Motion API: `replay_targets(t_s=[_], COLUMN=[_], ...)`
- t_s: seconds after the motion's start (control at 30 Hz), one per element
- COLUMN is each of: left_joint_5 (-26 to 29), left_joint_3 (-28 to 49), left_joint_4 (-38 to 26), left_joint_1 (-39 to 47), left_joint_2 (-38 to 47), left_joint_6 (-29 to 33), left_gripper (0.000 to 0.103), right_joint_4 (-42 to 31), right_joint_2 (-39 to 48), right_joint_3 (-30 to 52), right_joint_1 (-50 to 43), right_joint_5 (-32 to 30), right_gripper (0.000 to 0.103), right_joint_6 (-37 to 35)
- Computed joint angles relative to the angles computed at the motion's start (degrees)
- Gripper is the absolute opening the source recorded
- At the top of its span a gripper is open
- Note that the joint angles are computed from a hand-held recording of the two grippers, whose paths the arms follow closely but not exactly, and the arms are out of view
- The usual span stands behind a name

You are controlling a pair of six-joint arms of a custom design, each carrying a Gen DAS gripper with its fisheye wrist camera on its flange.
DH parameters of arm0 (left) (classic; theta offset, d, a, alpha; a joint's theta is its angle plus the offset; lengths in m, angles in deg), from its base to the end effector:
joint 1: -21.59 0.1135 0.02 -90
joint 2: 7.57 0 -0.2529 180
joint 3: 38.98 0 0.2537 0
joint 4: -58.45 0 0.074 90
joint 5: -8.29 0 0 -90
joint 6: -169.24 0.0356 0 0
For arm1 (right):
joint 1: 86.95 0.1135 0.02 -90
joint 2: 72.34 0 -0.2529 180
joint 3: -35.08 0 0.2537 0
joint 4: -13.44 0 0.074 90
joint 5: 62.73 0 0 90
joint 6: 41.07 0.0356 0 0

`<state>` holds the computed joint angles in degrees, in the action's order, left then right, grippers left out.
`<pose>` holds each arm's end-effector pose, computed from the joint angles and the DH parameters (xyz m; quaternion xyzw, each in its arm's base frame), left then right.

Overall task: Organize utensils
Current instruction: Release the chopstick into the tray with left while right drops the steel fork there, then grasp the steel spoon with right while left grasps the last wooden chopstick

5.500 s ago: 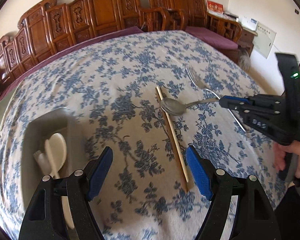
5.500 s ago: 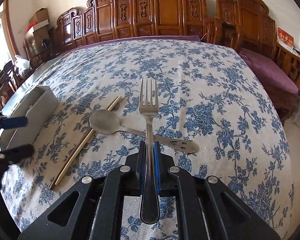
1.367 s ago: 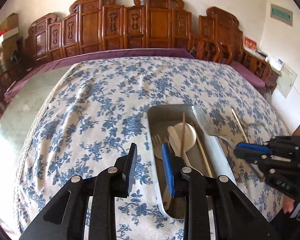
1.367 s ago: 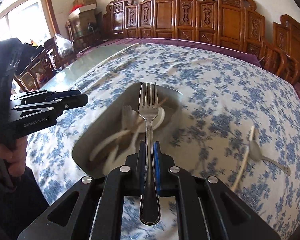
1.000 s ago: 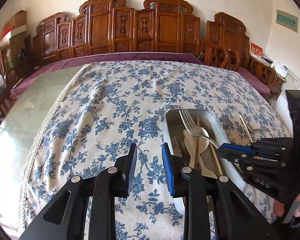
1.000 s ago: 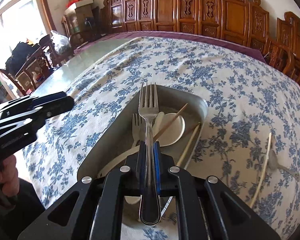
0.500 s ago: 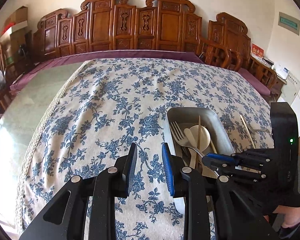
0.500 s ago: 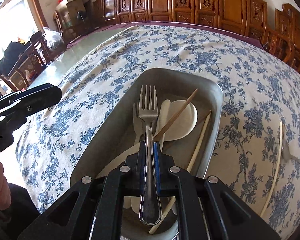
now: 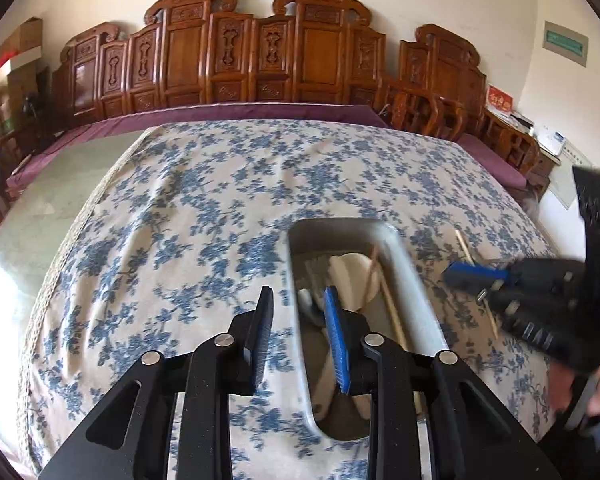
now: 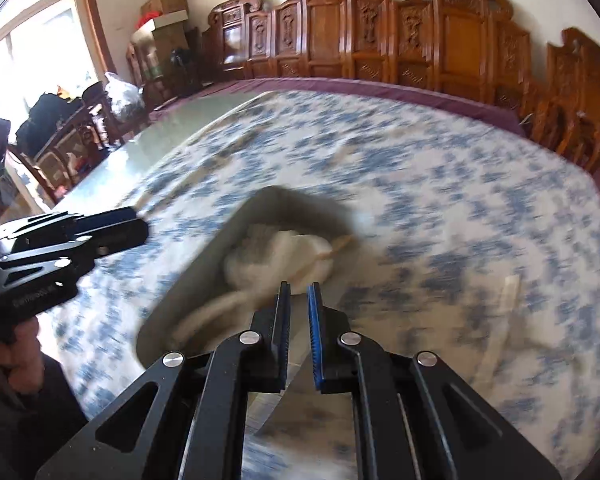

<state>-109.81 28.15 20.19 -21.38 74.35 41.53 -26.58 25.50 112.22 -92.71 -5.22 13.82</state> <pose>0.2259 -0.1875 0.2149 -0.0346 0.9226 -0.0235 0.3834 0.3429 -0.0154 0.1836 -0.3037 0.8807 0.1689 0.3219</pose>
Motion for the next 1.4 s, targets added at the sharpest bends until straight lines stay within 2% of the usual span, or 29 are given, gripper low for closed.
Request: replay_targets(t_s=[0.07, 0.17, 0.3, 0.4, 0.53, 0.73, 0.87, 0.9, 1.03, 1.13, 1.4], left_joint_5=[-0.03, 0.42, -0.06, -0.39, -0.12, -0.19, -0.22, -0.34, -0.88, -1.37, -1.83], left_joint_3=[0.96, 2.64, 5.14, 6.91, 8.45, 10.72, 11.56, 11.9, 12.69, 13.57, 17.32], left_joint_4=[0.63, 1.4, 1.82, 1.86, 2.28, 1.68, 1.56, 1.47, 1.08, 0.35, -2.21], left_joint_1=[-0.79, -1.74, -3.27, -4.25, -5.37, -6.92, -7.88, -8.2, -9.15, -9.87, -11.8], left_joint_2=[1.22, 3.28, 6.26, 8.3, 10.57, 13.34, 14.15, 14.38, 14.69, 15.06, 17.33], left_joint_6=[-0.12, -0.76, -0.99, -1.0, -0.88, -0.78, -0.48, -0.42, -0.27, -0.46, -0.48], left_gripper=[0.037, 0.044, 0.045, 0.047, 0.047, 0.047, 0.047, 0.047, 0.047, 0.047, 0.047], right_joint_4=[-0.85, -2.01, -3.35, -4.37, -7.81, -10.41, -18.18, -21.05, -21.74, -20.26, -11.89], right_joint_2=[2.31, 8.59, 18.87, 25.77, 31.9, 36.07, 40.13, 41.24, 38.77, 35.95, 29.21], right_joint_3=[2.78, 8.61, 18.07, 24.99, 32.29, 37.79, 45.65, 47.93, 44.74, 40.35, 28.43], right_joint_1=[-3.76, -9.38, -13.83, -15.74, -16.63, -15.22, -15.56, -15.72, -15.46, -15.2, -16.94], right_joint_5=[0.58, 2.37, 6.21, 7.9, 7.84, 10.45, 9.93, 9.51, 10.96, 12.59, 13.04], right_gripper=[0.011, 0.025, 0.033, 0.036, 0.044, 0.046, 0.046, 0.038, 0.017, 0.009, 0.007], right_joint_6=[-4.16, -10.07, -14.61, -15.44, -17.07, -19.41, -20.03, -20.77, -23.17, -24.19, -20.71])
